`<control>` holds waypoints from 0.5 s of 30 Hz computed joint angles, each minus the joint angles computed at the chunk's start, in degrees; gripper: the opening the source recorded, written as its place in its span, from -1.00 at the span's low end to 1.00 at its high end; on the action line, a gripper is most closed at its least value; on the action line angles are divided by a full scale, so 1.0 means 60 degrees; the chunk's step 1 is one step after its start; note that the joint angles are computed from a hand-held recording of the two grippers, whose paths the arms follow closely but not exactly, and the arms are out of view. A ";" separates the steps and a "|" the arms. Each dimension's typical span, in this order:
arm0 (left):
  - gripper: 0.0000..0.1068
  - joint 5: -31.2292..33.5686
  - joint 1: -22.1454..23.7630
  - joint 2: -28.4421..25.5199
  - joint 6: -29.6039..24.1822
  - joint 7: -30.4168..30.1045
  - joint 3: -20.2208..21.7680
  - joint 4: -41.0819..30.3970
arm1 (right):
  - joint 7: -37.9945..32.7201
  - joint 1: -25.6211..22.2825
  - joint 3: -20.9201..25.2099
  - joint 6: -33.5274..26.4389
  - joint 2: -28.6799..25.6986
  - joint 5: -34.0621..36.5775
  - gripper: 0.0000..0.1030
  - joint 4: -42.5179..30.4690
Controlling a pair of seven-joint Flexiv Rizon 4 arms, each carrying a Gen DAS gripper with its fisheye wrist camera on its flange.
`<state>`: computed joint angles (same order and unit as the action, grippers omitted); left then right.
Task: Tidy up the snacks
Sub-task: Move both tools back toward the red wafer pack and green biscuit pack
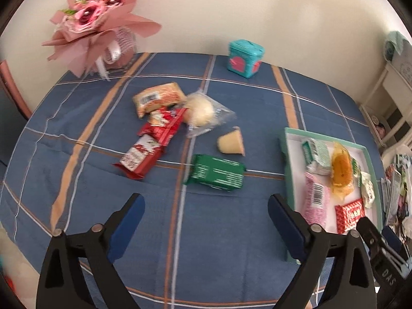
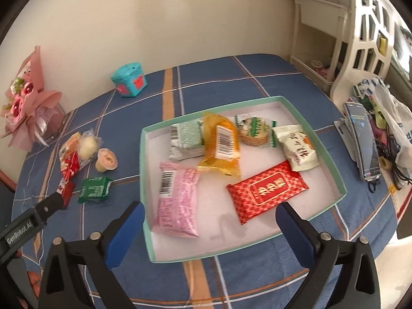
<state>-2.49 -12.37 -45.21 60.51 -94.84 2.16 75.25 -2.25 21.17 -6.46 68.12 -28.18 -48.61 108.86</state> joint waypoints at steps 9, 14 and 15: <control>0.87 0.0163 0.0097 -0.0027 -0.0171 -0.0374 0.0263 -0.0091 | -0.0945 0.0259 0.0302 -0.0115 -0.0707 0.0610 1.00 -0.0921; 0.87 0.0215 0.0226 -0.0069 -0.0404 -0.0519 0.0350 -0.0163 | -0.1606 0.0445 0.0431 -0.0187 -0.1155 0.1290 1.00 -0.1510; 0.87 0.0221 0.0260 -0.0079 -0.0438 -0.0562 0.0365 -0.0179 | -0.1734 0.0472 0.0451 -0.0206 -0.1228 0.1423 1.00 -0.1612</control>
<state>-1.16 -10.81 -45.68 57.88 -98.21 4.36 74.17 -12.65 24.00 -3.76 66.88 -35.55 -40.08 99.19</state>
